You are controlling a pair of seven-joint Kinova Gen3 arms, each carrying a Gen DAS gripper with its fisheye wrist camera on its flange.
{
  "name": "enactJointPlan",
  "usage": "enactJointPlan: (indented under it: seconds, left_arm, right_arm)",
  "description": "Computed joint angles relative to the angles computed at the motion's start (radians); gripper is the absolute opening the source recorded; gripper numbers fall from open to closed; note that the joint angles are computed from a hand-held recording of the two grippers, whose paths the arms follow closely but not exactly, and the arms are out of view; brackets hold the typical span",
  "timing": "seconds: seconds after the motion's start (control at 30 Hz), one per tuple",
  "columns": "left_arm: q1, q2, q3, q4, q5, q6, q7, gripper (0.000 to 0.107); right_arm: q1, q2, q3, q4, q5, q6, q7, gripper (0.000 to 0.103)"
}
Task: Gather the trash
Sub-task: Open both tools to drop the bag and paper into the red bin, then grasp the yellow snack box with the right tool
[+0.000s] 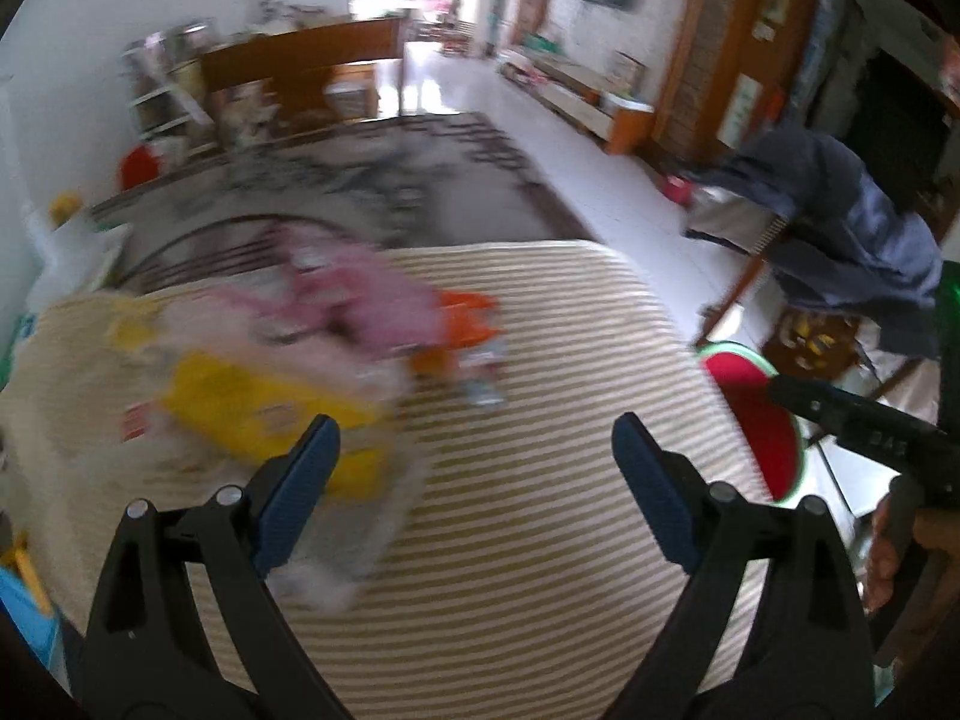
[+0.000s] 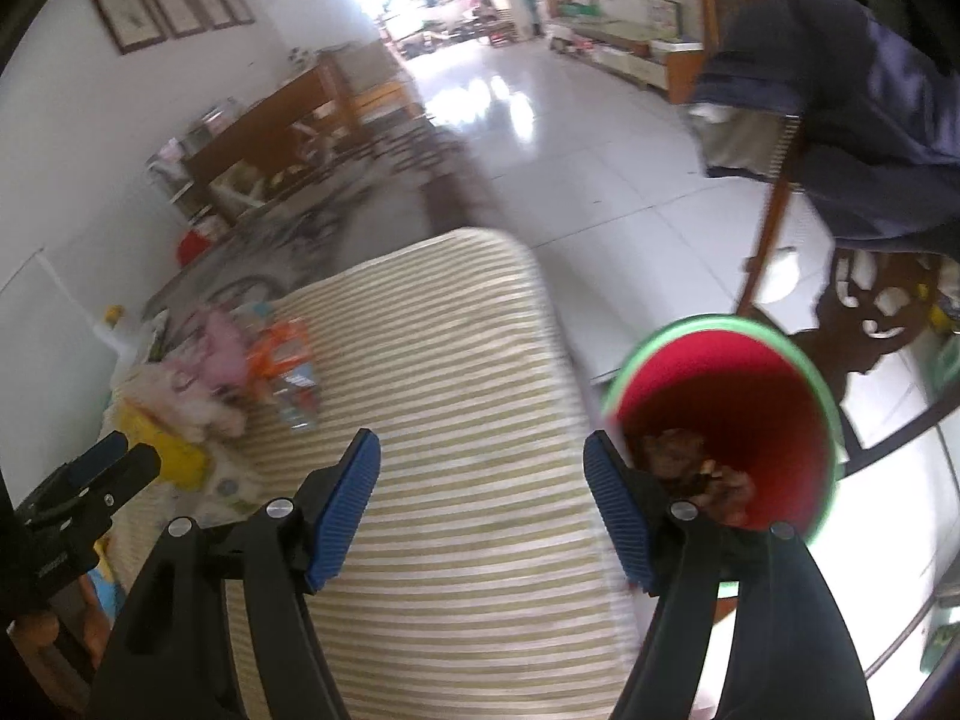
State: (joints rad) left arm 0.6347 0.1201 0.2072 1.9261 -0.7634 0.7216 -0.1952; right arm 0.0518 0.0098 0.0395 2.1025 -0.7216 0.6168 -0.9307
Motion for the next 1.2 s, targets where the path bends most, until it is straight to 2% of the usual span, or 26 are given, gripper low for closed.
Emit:
enactJointPlan:
  seconds: [0.1, 0.3, 0.4, 0.57, 0.67, 0.77, 0.83, 0.87, 0.9, 1.03, 1.1, 1.2]
  left_arm:
    - [-0.044, -0.063, -0.014, 0.076, 0.024, 0.006, -0.01, 0.09]
    - [-0.178, -0.223, -0.025, 0.237, 0.076, -0.012, -0.069, 0.09]
    - [-0.236, -0.293, -0.057, 0.305, 0.123, -0.038, -0.144, 0.09]
    - [-0.297, -0.369, -0.107, 0.378, 0.208, -0.084, -0.272, 0.09]
    - [-0.329, -0.407, -0.131, 0.41, 0.248, -0.107, -0.336, 0.09]
    - [-0.351, -0.435, -0.158, 0.437, 0.288, -0.131, -0.41, 0.09]
    - [-0.367, -0.441, -0.165, 0.446, 0.313, -0.143, -0.448, 0.09]
    - [-0.374, -0.446, -0.169, 0.45, 0.327, -0.15, -0.468, 0.09]
    - [-0.38, -0.451, -0.171, 0.456, 0.34, -0.157, -0.487, 0.09]
    - [-0.404, -0.458, -0.175, 0.459, 0.387, -0.177, -0.569, 0.09]
    - [-0.416, -0.448, -0.19, 0.455, 0.419, -0.199, -0.647, 0.09]
    - [-0.372, -0.414, -0.251, 0.427, 0.419, -0.212, -0.769, 0.09]
  right_arm:
    - [-0.087, -0.013, -0.046, 0.003, 0.061, -0.035, -0.098, 0.071]
    - [-0.321, 0.018, -0.102, -0.096, 0.302, -0.056, -0.29, 0.079]
    - [-0.457, 0.048, -0.095, -0.151, 0.424, -0.074, -0.375, 0.081]
    - [-0.653, 0.132, -0.056, -0.249, 0.627, -0.041, -0.542, 0.081]
    - [-0.728, 0.189, -0.064, -0.301, 0.749, -0.01, -0.618, 0.081]
    - [-0.75, 0.226, -0.112, -0.325, 0.871, 0.01, -0.692, 0.081]
    - [-0.734, 0.245, -0.161, -0.328, 0.938, 0.023, -0.742, 0.078]
    - [-0.742, 0.253, -0.164, -0.331, 0.964, 0.035, -0.769, 0.072]
    - [-0.748, 0.258, -0.16, -0.332, 0.974, 0.046, -0.78, 0.05]
    - [-0.656, 0.222, -0.226, -0.306, 0.879, 0.024, -0.724, 0.038]
    - [-0.627, 0.166, -0.229, -0.263, 0.81, -0.011, -0.7, 0.037]
    - [-0.493, 0.09, -0.317, -0.212, 0.688, -0.037, -0.674, 0.037]
